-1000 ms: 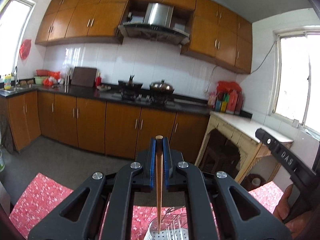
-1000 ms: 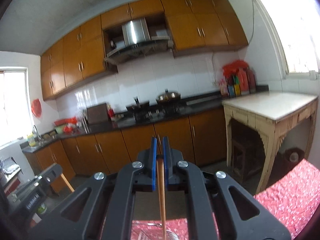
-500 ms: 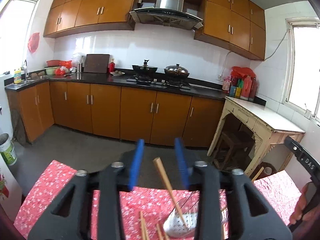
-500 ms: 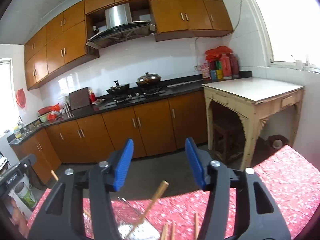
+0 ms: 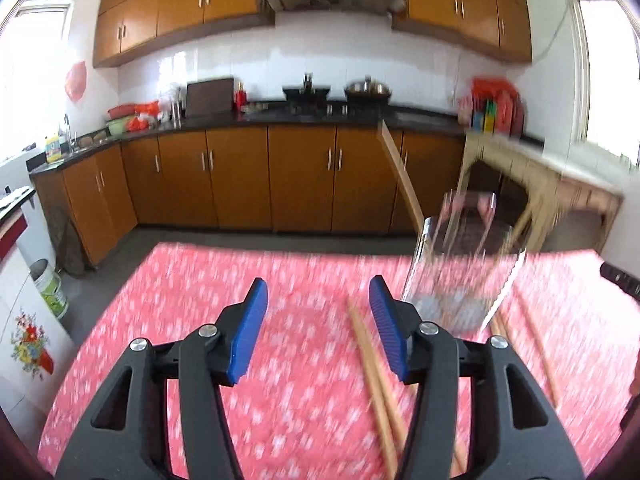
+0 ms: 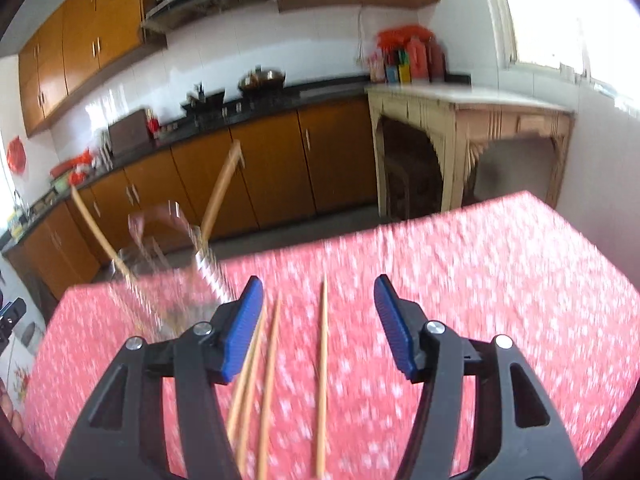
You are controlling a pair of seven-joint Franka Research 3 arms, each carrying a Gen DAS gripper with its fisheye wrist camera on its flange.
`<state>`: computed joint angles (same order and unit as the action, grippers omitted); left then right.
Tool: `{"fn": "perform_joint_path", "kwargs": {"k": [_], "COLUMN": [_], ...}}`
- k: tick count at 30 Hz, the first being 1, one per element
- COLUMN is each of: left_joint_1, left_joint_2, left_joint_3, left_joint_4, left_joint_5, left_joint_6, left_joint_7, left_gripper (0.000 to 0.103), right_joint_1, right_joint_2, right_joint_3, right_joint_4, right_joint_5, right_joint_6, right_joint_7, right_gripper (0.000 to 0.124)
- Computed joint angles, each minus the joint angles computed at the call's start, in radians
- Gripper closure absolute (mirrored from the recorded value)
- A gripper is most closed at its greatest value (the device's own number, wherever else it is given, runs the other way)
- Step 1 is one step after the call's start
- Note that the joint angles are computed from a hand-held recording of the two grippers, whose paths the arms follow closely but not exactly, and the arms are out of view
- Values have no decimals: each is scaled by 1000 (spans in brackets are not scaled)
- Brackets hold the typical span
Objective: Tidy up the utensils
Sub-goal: 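Open the left tool over the wire holder while the right tool releases its chopstick, then close the right tool on a wooden chopstick while the left tool approaches another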
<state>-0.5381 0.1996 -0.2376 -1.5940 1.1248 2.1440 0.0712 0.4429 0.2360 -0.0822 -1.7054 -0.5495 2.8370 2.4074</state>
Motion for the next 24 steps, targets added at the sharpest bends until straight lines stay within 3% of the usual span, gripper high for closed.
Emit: {"fn": "perform_joint_path", "kwargs": {"k": [3,8,17,19,22,24], "left_joint_1": [14,10,-17,-21,-24,-25], "left_joint_2": [-36,-66,-29,-18,-10,-5], "left_joint_3": [-10,-37,-55,-54,-50,-48], "left_joint_4": [-95,-182,-201,-200,-200,-198], "left_joint_5": [-42,-3,-47,-69,-98,-118], "left_joint_6": [56,103,124,125,141,153], "left_joint_7": [-38,-90,-59,-50,-38,-27], "left_gripper": [42,33,33,33,35,39], "right_joint_1": [-12,-16,-7,3,26,14], "right_joint_2": [-30,-65,-59,-50,-38,-35], "right_joint_3": [26,48,64,58,34,39], "right_joint_4": [-96,-229,-285,-269,-243,-236], "right_joint_5": [46,89,135,120,34,49], "right_joint_6": [19,47,31,3,-38,-44], "right_joint_7": [-38,-41,-80,-66,-2,12], "right_gripper": [67,69,87,94,113,116]}}
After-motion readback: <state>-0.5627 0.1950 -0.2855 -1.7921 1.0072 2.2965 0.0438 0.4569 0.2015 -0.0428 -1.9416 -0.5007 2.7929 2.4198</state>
